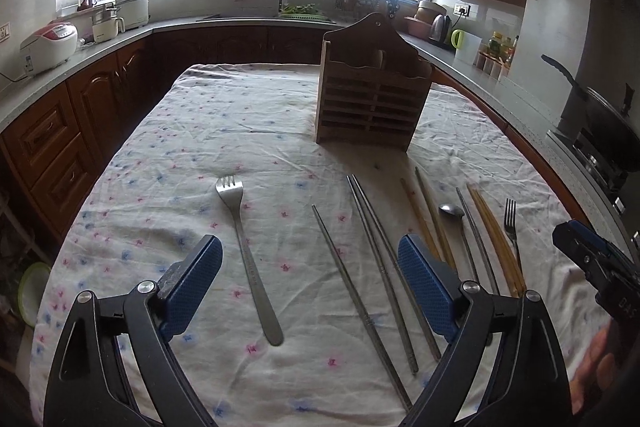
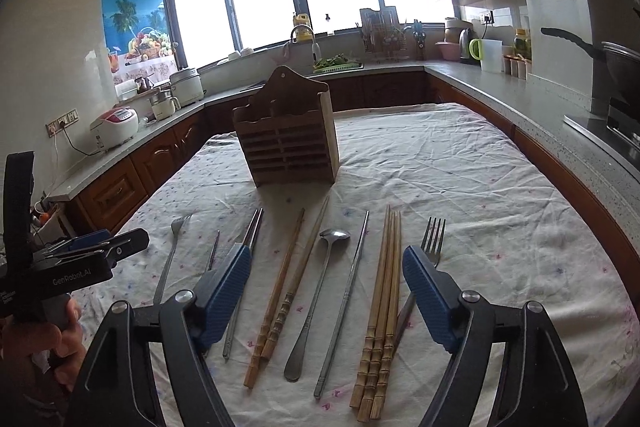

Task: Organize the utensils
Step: 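Grasp a thin steel chopstick with the left tool while the right tool grasps a wooden chopstick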

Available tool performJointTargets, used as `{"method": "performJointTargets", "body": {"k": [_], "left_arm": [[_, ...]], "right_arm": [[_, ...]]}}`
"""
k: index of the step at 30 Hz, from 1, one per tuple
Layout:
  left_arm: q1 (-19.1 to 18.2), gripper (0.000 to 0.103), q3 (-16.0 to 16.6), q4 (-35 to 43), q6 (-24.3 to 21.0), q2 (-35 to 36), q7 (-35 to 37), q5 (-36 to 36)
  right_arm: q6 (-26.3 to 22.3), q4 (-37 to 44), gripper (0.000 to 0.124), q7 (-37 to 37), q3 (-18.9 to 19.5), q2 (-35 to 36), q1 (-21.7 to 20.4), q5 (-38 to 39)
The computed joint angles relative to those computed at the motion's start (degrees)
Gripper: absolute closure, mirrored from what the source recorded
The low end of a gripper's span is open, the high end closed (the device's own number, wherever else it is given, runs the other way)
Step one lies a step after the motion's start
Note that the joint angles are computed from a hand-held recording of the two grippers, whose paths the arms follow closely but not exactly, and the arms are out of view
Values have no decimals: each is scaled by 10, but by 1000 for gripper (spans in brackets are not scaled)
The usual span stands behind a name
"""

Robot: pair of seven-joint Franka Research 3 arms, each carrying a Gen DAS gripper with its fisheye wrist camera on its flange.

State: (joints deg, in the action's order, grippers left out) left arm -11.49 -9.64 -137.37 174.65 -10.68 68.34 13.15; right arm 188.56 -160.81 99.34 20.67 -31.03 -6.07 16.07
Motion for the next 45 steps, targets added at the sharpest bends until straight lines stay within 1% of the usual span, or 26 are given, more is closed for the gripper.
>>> {"method": "performJointTargets", "body": {"k": [1, 2, 4, 5, 6, 7, 8, 10, 11, 12, 13, 14, 17, 20, 22, 24, 25, 26, 28, 32, 37, 38, 39, 41, 43, 45], "left_arm": [[-24, 16, 19, 6, 5, 10, 24, -33], [-39, 17, 31, 14, -2, 17, 47, -60], [-58, 23, 44, 32, -15, 33, 92, -113], [-59, 26, 44, 42, -24, 41, 109, -133], [-59, 30, 43, 52, -35, 49, 126, -151], [-58, 34, 42, 63, -49, 57, 147, -171], [-55, 36, 39, 74, -62, 65, 164, -189], [-45, 46, 28, 97, -87, 82, 184, -207], [-39, 49, 23, 109, -100, 91, 197, -219], [-33, 54, 17, 122, -115, 100, 210, -229], [-27, 58, 10, 134, -128, 109, 223, -240], [-20, 60, 2, 145, -140, 117, 237, -254], [-1, 61, -15, 177, -176, 141, 263, -284], [10, 61, -26, 203, -197, 162, 258, -276], [15, 61, -30, 217, -208, 174, 253, -266], [20, 61, -34, 228, -216, 184, 249, -261], [23, 62, -37, 234, -221, 189, 250, -263], [25, 64, -38, 239, -224, 194, 248, -259], [29, 74, -41, 249, -235, 203, 246, -255], [32, 78, -44, 257, -239, 209, 238, -243], [34, 82, -46, 265, -248, 215, 229, -238], [33, 82, -46, 265, -249, 215, 227, -235], [33, 82, -47, 265, -250, 214, 226, -231], [32, 82, -46, 264, -258, 211, 222, -226], [33, 81, -46, 262, -263, 207, 219, -229], [33, 82, -46, 258, -262, 205, 218, -231]], "right_arm": [[-6, 9, 57, -3, -11, 10, 5, -2], [-13, 18, 59, -5, -16, 19, 5, -4], [-27, 37, 69, -7, -27, 39, 6, -10], [-34, 48, 71, -9, -39, 49, 14, -12], [-42, 58, 75, -10, -53, 59, 24, -14], [-49, 70, 76, -12, -70, 70, 37, -14], [-54, 80, 77, -14, -78, 81, 42, -17], [-66, 104, 79, -16, -99, 105, 59, -20], [-73, 118, 80, -18, -108, 119, 67, -22], [-81, 132, 81, -18, -114, 133, 71, -25], [-86, 147, 82, -26, -136, 147, 94, -17], [-93, 161, 82, -33, -151, 162, 110, -12], [-123, 207, 86, -51, -177, 206, 135, -1], [-156, 250, 90, -54, -187, 248, 140, 0], [-176, 275, 96, -49, -190, 272, 139, -7], [-191, 296, 98, -46, -195, 292, 140, -13], [-198, 306, 100, -38, -197, 303, 139, -25], [-206, 316, 101, -43, -199, 312, 140, -18], [-219, 331, 103, -35, -204, 326, 140, -25], [-236, 355, 103, -4, -215, 347, 141, -67], [-252, 377, 106, -4, -217, 367, 141, -67], [-252, 378, 107, 8, -221, 367, 145, -85], [-252, 378, 106, 8, -221, 367, 145, -85], [-260, 385, 106, 50, -231, 370, 157, -145], [-269, 391, 106, 79, -237, 372, 163, -186], [-272, 393, 106, 95, -238, 372, 164, -208]]}}
